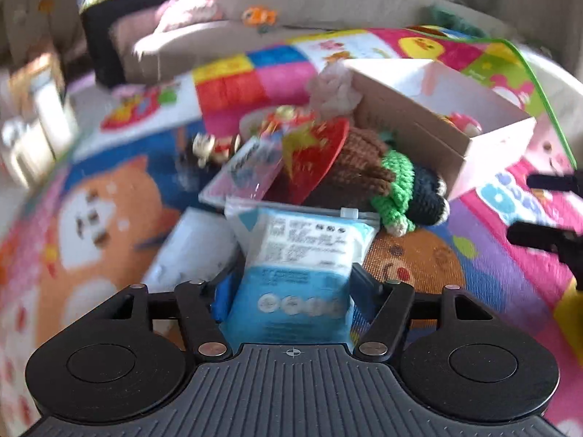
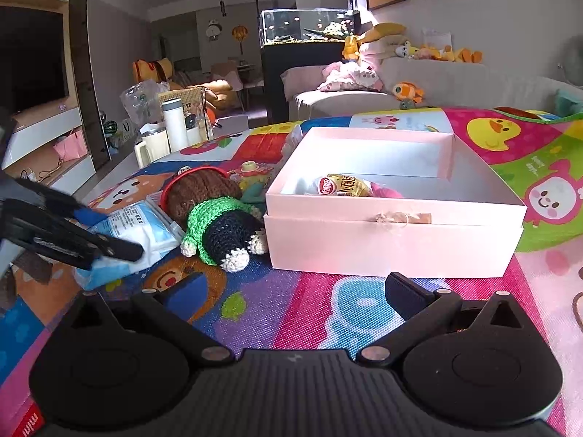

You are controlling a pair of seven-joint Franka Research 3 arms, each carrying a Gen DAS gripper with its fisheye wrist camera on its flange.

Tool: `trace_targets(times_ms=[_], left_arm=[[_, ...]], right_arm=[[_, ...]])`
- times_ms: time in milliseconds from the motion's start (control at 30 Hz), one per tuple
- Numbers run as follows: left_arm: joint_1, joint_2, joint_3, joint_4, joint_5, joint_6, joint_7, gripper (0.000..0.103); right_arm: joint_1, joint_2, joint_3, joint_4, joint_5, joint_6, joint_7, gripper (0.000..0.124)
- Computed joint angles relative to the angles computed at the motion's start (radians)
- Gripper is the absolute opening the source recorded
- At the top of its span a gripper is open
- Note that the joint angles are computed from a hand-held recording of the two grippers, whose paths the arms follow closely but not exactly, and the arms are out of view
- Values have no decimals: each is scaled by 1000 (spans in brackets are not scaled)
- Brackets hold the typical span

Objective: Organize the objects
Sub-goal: 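Grasp the blue wipes packet with the left tool, then grasp the knitted doll with red hat using the right tool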

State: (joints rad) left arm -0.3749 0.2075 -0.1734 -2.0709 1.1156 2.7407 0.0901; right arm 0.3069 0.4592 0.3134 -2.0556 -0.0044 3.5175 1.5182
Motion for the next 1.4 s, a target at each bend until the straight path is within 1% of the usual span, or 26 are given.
trace_targets(times_ms=[33, 100, 167, 233, 300, 367, 467, 500, 533, 567, 600, 633, 667, 733, 800, 867, 900, 933, 967, 1000, 1033, 1100, 1133, 1167, 1300, 1400], left_arm=[[-2, -3, 8, -8, 24, 17, -51, 66], [-14, -15, 14, -22, 90, 16, -150, 63], [-22, -28, 3, -37, 130, 8, -218, 62], [-29, -41, -14, -54, 155, 17, -288, 61], [-43, -56, -29, -72, 209, 24, -393, 61], [-59, -69, -45, -87, 262, -12, -507, 61], [-81, -95, -75, -115, 264, -159, -624, 61], [-85, -102, -83, -123, 260, -207, -649, 61], [-84, -107, -87, -131, 262, -238, -676, 61], [-79, -115, -88, -144, 272, -245, -709, 61], [-71, -124, -87, -158, 306, -229, -752, 61], [-64, -129, -88, -167, 333, -219, -775, 61], [-61, -129, -92, -170, 354, -222, -786, 61], [-67, -121, -105, -170, 383, -259, -798, 61], [-72, -109, -113, -159, 373, -286, -778, 61], [-71, -109, -111, -161, 384, -283, -797, 61], [-70, -113, -110, -167, 397, -278, -817, 61], [-69, -115, -110, -171, 407, -276, -834, 61], [-68, -116, -110, -173, 415, -275, -848, 61], [-67, -118, -110, -176, 425, -273, -865, 61], [-66, -119, -110, -179, 434, -270, -880, 61], [-62, -126, -110, -189, 455, -261, -913, 61], [-60, -128, -111, -192, 463, -258, -925, 61], [-58, -129, -111, -194, 469, -255, -933, 61], [-53, -133, -113, -199, 486, -248, -960, 61], [-49, -136, -114, -203, 496, -244, -975, 61]], right_arm=[[-2, 1, 1, 0, -1, 1, 1, 103], [-4, 1, 3, 1, -4, -1, 4, 103], [-11, 3, 9, 4, -10, -5, 7, 103], [-16, 7, 13, 9, -13, -10, 9, 103], [-13, 7, 11, 11, -11, -12, 8, 103], [8, 5, -7, 16, 6, -25, -2, 103], [91, -4, -78, 24, 71, -51, -53, 103], [133, -8, -113, 23, 100, -48, -80, 103], [191, -13, -163, 20, 142, -41, -117, 103], [244, -16, -206, 17, 181, -32, -160, 103], [282, -21, -234, 11, 209, -27, -201, 103], [298, -28, -240, 3, 221, -25, -232, 103], [290, -37, -225, -6, 219, -22, -251, 103], [258, -57, -178, -23, 196, -13, -281, 103], [239, -71, -149, -19, 180, -6, -304, 103], [233, -76, -133, 9, 173, -29, -324, 95], [230, -75, -125, 33, 167, -64, -334, 88], [241, -72, -131, 62, 169, -103, -349, 80], [281, -63, -167, 97, 185, -141, -369, 77], [342, -50, -225, 132, 205, -175, -390, 68], [413, -31, -298, 171, 219, -213, -405, 58], [533, 8, -429, 238, 213, -287, -400, 49], [568, 29, -469, 265, 195, -312, -386, 48], [584, 46, -491, 287, 173, -328, -375, 48], [601, 121, -520, 393, 97, -379, -341, 48], [623, 198, -562, 517, 55, -456, -278, 48]])
